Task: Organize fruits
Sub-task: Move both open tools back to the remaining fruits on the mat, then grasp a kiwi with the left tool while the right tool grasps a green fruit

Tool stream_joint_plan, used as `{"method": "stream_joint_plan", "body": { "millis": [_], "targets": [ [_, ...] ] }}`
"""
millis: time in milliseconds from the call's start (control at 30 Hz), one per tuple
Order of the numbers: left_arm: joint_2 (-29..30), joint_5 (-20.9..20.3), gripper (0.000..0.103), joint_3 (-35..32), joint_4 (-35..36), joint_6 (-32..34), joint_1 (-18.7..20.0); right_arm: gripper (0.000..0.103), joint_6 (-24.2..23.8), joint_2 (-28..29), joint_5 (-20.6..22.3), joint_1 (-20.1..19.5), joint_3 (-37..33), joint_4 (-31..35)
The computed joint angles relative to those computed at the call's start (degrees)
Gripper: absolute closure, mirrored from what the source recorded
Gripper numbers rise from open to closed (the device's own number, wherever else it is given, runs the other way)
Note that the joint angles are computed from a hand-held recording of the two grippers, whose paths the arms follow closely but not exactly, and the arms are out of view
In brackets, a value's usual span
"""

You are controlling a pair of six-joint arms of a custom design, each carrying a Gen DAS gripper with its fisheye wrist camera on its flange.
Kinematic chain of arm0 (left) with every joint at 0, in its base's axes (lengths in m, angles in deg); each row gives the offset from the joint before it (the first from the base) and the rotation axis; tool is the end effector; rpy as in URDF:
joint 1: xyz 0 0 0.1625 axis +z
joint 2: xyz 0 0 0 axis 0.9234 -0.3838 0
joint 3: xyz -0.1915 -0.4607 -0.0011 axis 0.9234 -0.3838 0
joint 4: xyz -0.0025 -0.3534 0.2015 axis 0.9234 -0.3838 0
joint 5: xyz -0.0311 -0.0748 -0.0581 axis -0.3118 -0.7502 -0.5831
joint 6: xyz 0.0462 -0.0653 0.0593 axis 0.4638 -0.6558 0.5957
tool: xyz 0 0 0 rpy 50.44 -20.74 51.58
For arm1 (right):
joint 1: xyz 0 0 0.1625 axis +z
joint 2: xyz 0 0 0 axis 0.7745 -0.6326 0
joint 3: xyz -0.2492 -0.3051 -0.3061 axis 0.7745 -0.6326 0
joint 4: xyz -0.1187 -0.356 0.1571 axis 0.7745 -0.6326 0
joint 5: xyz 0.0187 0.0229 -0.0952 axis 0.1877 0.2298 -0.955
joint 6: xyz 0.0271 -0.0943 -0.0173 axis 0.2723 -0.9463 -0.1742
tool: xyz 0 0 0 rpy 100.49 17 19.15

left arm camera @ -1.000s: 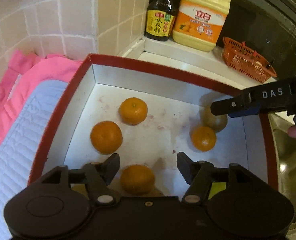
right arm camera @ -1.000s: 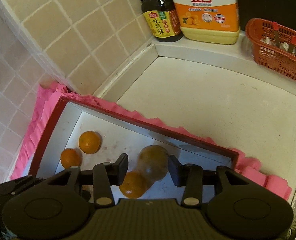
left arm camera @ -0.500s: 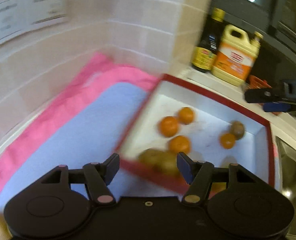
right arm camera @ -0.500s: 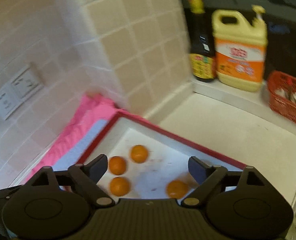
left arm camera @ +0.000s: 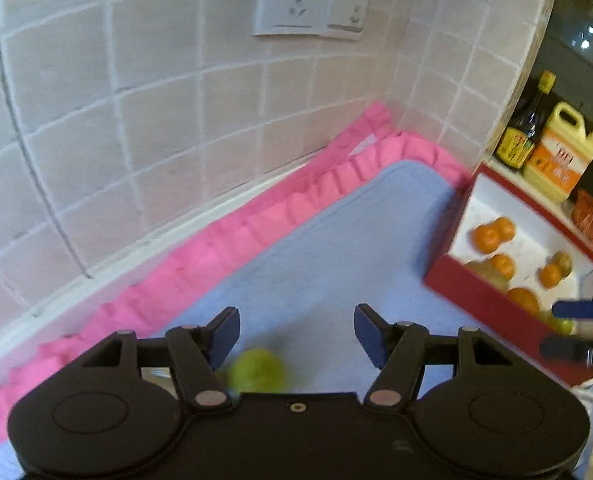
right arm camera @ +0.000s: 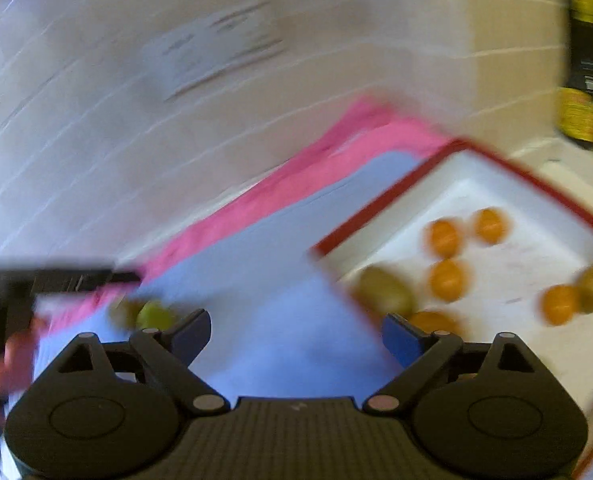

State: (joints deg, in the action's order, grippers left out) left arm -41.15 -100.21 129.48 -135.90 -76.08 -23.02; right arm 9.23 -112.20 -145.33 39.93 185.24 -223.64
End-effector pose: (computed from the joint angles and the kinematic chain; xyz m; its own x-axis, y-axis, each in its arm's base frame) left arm -0.3658 -0.6287 0.1114 -0.7224 0.4039 -0.5612 0.6216 0.7349 -0.2713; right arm 0.1065 -0.5229 0.3532 -0.8729 -0.0739 0.4823 -0.3649 0.7552 -0.5446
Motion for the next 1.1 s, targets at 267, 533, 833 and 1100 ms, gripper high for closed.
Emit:
{"method": "stream_joint_plan", "body": {
  "millis": [267, 533, 833, 1100],
  "targets": [
    [-1.6, 1.1, 0.028, -0.9, 4.8, -0.3, 3.4, 0.009, -2.9, 4.5, 4.6, 1.7, 4.0, -3.0],
    [-0.9, 2.0, 0.028, 0.5, 3.3, -1.9, 5.6, 0.017, -11.1, 12.3, 4.9, 3.7, 2.6, -10.0],
    [-1.2, -1.6, 0.024, 1.3, 1.6, -1.4, 7.9, 0.023, -12.8, 17.8, 4.9, 4.0, -0.5, -9.4],
    [-1.0, -3.5, 0.024, 2.0, -0.3, -2.4, 8.6, 0.038, -14.8, 20.8, 4.4, 3.9, -2.9, -8.0]
  ]
}}
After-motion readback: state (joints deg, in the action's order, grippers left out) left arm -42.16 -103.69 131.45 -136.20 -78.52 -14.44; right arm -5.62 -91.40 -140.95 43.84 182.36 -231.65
